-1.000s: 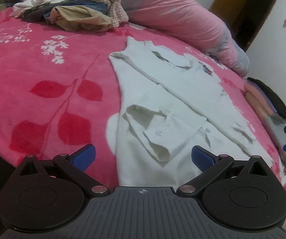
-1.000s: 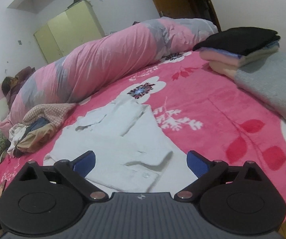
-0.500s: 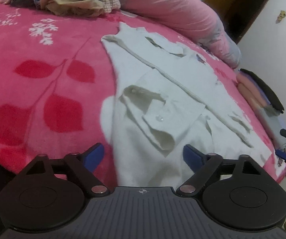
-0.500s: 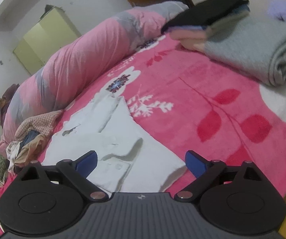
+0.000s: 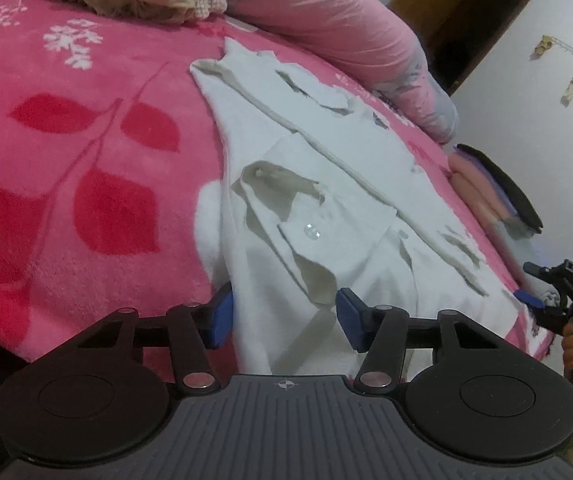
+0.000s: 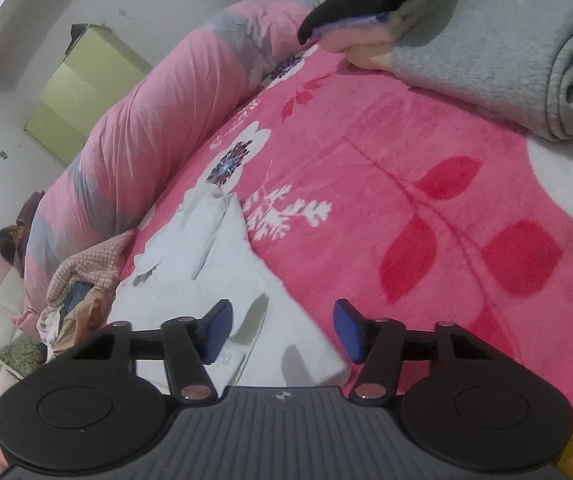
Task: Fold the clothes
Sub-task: 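Position both open grippers over the folded sleeve edge of the shirt, then pinch the shirt edge with the left gripper while the right gripper closes on it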
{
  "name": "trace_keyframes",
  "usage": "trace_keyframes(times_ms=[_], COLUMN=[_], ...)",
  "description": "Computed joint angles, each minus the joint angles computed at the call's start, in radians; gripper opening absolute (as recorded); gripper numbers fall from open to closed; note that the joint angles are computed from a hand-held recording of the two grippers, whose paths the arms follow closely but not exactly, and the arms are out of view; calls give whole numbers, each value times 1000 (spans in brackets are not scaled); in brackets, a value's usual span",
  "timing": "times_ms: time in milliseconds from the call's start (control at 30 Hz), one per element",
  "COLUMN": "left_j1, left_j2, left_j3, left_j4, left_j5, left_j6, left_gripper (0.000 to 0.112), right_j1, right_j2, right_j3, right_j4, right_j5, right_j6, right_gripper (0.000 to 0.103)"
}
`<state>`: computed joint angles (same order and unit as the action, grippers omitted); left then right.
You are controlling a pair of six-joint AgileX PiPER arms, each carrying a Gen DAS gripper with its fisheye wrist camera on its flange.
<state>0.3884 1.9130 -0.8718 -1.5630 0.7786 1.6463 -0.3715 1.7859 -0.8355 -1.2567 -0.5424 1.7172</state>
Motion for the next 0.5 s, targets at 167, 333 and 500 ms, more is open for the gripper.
trace_keyframes(times_ms=[167,333,500], left_j1=[7,14,21], left_j2=[31,33,51], left_j3=[-27,-26,-28], left_j4=[50,85,70], left_j5=[42,78,96], left_j6=[-24,-30,-38], left_gripper=[55,54,57], right_j1=[-44,-77,-126], right_j2=[112,200,244], right_j3=[-155,-242,-250], right_j4=[-201,-369,-389], right_j5=[-62,-208,-373], right_j6=[148,300,347], right_gripper=[55,55,55])
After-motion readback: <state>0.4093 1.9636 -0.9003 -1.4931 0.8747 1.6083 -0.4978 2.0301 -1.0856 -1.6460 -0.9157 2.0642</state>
